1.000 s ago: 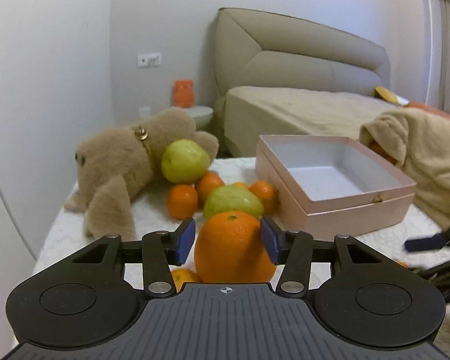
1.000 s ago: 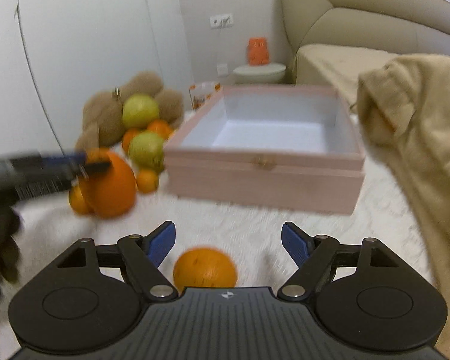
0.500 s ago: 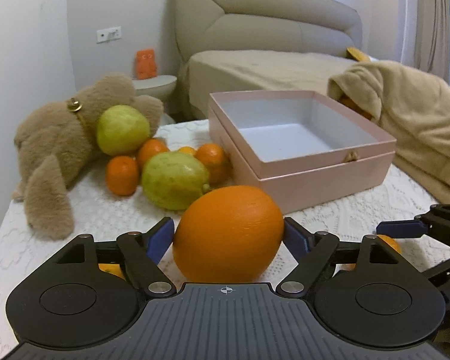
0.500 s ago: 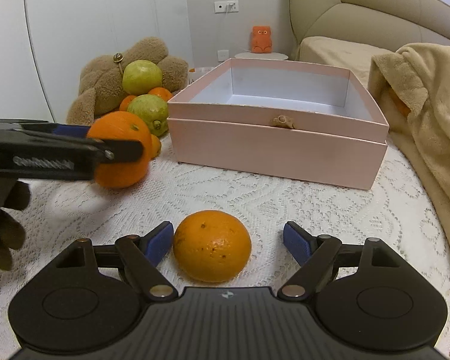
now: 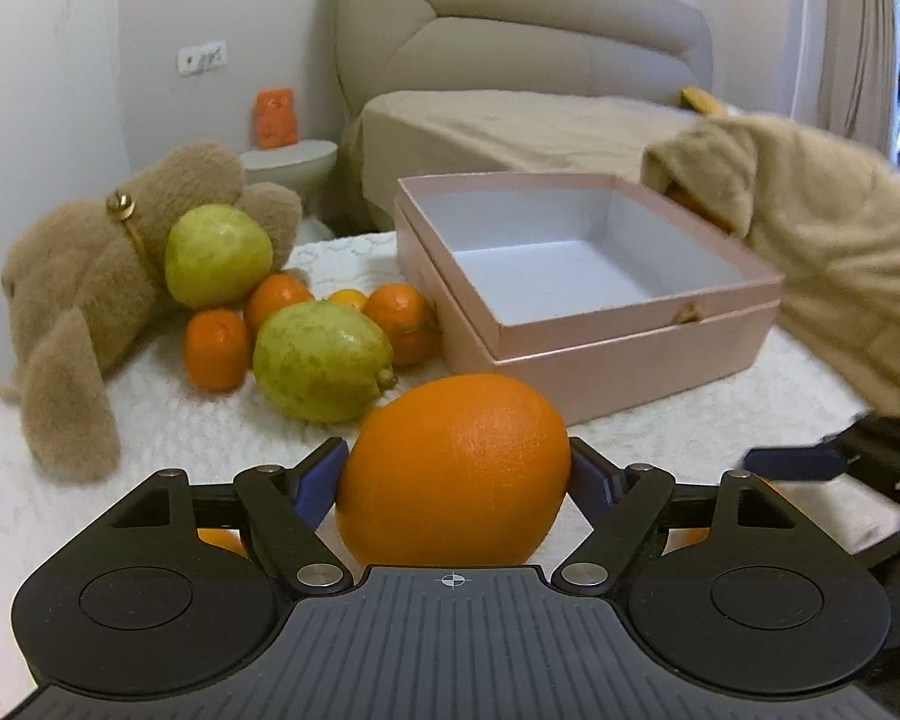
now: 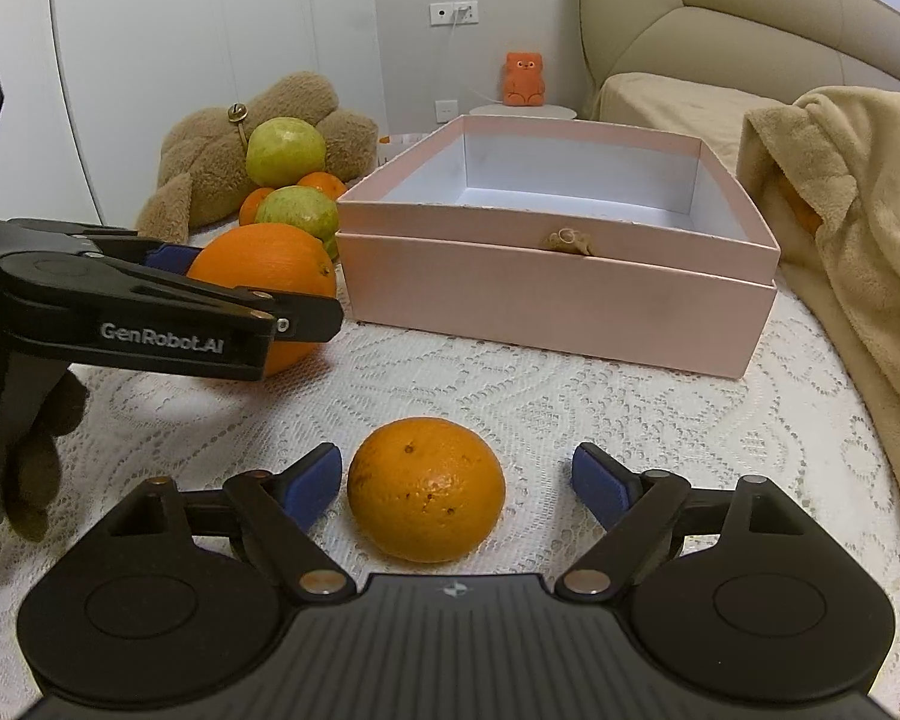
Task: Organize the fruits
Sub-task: 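Close the left gripper on the large orange while the right gripper hovers over a tangerine, then close the right gripper on the tangerine while the left gripper holds the large orange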
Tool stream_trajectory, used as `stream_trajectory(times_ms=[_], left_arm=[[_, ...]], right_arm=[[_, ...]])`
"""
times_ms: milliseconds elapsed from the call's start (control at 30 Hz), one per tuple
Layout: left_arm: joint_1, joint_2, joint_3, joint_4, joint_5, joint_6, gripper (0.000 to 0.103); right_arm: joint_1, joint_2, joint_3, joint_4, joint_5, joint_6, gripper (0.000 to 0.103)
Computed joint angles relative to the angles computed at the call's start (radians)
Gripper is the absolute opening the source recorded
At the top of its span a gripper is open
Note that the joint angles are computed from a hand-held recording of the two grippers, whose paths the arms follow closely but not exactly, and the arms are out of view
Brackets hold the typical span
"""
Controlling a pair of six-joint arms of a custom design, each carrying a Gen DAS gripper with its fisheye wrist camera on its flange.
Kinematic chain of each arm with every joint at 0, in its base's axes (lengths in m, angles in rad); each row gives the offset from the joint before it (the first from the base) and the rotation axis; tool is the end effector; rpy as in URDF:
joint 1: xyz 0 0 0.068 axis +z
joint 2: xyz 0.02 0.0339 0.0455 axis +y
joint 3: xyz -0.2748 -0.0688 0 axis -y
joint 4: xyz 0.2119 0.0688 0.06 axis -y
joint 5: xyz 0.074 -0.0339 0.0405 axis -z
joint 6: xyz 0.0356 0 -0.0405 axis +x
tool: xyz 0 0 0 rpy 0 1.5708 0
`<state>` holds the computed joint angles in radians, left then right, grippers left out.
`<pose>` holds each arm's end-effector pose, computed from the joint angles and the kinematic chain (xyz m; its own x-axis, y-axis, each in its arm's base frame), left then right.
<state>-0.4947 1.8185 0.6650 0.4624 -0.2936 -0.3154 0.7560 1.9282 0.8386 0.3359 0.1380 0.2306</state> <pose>0.2789 -0.1388 0.1416 -0.6134 -0.0065 -0.7898 0.0714 0.9954 -0.0637 0.2559 0.2345 0.1361 -0.6234 -0.2766 -0.7314 -0.4767 0.8759 0.0750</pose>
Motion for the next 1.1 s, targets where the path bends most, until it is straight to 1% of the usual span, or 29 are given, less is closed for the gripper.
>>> stream_trajectory(times_ms=[100, 167, 233, 300, 333, 367, 400, 467, 500, 533, 600, 733, 800, 867, 933, 967, 1000, 1033, 1067, 1100], left_arm=[[0.024, -0.040, -0.078, 0.082, 0.093, -0.053, 0.083], [0.030, -0.050, -0.120, 0.123, 0.102, -0.089, 0.083], [0.026, -0.047, -0.159, 0.162, 0.076, -0.118, 0.083], [0.049, -0.041, -0.232, 0.280, 0.108, -0.154, 0.083], [0.051, -0.049, -0.252, 0.303, 0.103, -0.163, 0.083], [0.037, -0.063, -0.264, 0.309, 0.062, -0.157, 0.083], [0.012, -0.085, -0.268, 0.295, -0.006, -0.136, 0.083], [-0.028, -0.125, -0.251, 0.230, -0.119, -0.096, 0.083], [-0.036, -0.138, -0.241, 0.200, -0.148, -0.082, 0.083], [-0.038, -0.146, -0.233, 0.178, -0.163, -0.068, 0.083], [-0.036, -0.159, -0.220, 0.143, -0.160, -0.048, 0.083], [-0.044, -0.154, -0.218, 0.136, -0.132, -0.015, 0.083], [-0.061, -0.140, -0.213, 0.139, -0.146, 0.008, 0.083], [-0.096, -0.126, -0.206, 0.146, -0.217, 0.035, 0.083], [-0.140, -0.113, -0.201, 0.160, -0.338, 0.080, 0.083], [-0.157, -0.108, -0.204, 0.171, -0.395, 0.102, 0.082], [-0.179, -0.099, -0.204, 0.183, -0.466, 0.126, 0.079], [-0.189, -0.096, -0.204, 0.188, -0.506, 0.140, 0.072], [-0.191, -0.100, -0.209, 0.195, -0.512, 0.150, 0.068], [-0.181, -0.116, -0.212, 0.178, -0.468, 0.140, 0.066]], right_arm=[[0.000, 0.000, 0.000, 0.001, -0.001, 0.000, 0.085], [0.000, 0.000, 0.000, 0.001, 0.001, 0.000, 0.085], [0.000, 0.000, 0.000, 0.002, 0.000, 0.000, 0.085], [0.000, 0.001, 0.000, 0.002, 0.001, 0.000, 0.085], [0.000, 0.002, 0.000, 0.002, 0.001, -0.001, 0.085], [0.001, 0.002, 0.001, 0.001, 0.004, -0.002, 0.085], [0.001, 0.003, 0.001, 0.001, 0.005, -0.004, 0.085], [0.003, 0.004, 0.002, 0.001, 0.007, -0.004, 0.085], [0.004, 0.004, 0.003, 0.000, 0.009, -0.005, 0.085], [0.005, 0.005, 0.004, -0.001, 0.011, -0.006, 0.086], [0.007, 0.007, 0.006, -0.002, 0.014, -0.007, 0.086], [0.011, 0.010, 0.008, -0.002, 0.021, -0.010, 0.086], [0.011, 0.010, 0.008, -0.002, 0.023, -0.011, 0.086], [0.011, 0.011, 0.008, -0.001, 0.023, -0.012, 0.087], [0.011, 0.011, 0.007, 0.000, 0.022, -0.012, 0.087], [0.011, 0.011, 0.007, 0.001, 0.022, -0.012, 0.087], [0.011, 0.011, 0.007, 0.001, 0.022, -0.012, 0.087], [0.011, 0.011, 0.006, 0.002, 0.023, -0.012, 0.087], [0.011, 0.011, 0.006, 0.003, 0.023, -0.012, 0.087], [0.011, 0.011, 0.006, 0.003, 0.023, -0.012, 0.087]])
